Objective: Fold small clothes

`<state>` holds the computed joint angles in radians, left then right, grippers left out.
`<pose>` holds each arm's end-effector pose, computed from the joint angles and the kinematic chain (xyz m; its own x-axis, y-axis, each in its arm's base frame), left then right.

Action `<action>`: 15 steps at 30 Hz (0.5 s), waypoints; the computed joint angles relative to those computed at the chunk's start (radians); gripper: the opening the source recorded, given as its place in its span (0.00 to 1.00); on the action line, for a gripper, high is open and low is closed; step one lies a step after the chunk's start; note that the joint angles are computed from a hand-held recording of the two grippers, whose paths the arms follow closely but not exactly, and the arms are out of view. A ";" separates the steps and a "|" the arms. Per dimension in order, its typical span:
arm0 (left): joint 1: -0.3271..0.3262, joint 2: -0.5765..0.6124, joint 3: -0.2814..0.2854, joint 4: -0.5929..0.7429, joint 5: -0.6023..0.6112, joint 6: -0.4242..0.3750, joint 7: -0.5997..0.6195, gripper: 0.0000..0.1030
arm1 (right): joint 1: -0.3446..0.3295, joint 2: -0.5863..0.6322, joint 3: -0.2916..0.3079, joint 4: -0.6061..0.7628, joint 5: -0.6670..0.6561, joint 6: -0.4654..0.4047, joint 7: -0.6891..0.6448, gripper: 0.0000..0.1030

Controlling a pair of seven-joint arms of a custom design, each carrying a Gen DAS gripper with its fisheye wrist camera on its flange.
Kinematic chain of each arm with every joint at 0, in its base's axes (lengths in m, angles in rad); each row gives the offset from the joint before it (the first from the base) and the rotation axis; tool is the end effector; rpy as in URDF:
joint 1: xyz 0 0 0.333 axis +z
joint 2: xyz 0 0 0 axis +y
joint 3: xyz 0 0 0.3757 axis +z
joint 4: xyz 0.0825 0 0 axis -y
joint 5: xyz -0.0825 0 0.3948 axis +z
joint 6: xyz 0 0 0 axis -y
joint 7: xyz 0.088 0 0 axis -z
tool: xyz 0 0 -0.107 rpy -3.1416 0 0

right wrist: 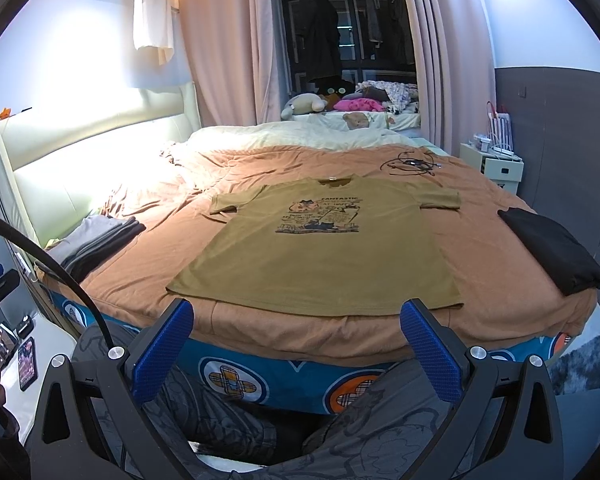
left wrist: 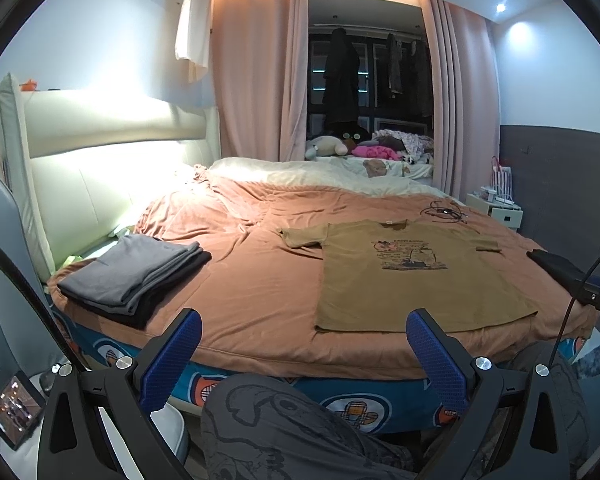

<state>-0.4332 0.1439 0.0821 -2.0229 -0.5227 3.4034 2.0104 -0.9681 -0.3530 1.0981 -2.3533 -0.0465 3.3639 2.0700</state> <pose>0.6097 -0.1670 0.5762 -0.2052 -0.9787 0.0057 -0.3482 0.0676 -0.9350 0.5099 0.1394 0.5820 -0.0575 -0.9921 -0.1119 -0.3643 0.1252 -0.9228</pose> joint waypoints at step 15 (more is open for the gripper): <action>0.065 -0.003 -0.061 -0.013 0.063 0.015 -0.053 1.00 | -0.005 -0.003 0.002 0.003 -0.009 -0.007 0.011 1.00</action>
<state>-0.3680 0.1412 0.0211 -2.0360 -0.4598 3.4185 1.9579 -0.9734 -0.3560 1.1002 -2.3501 -0.0556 3.3571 2.0812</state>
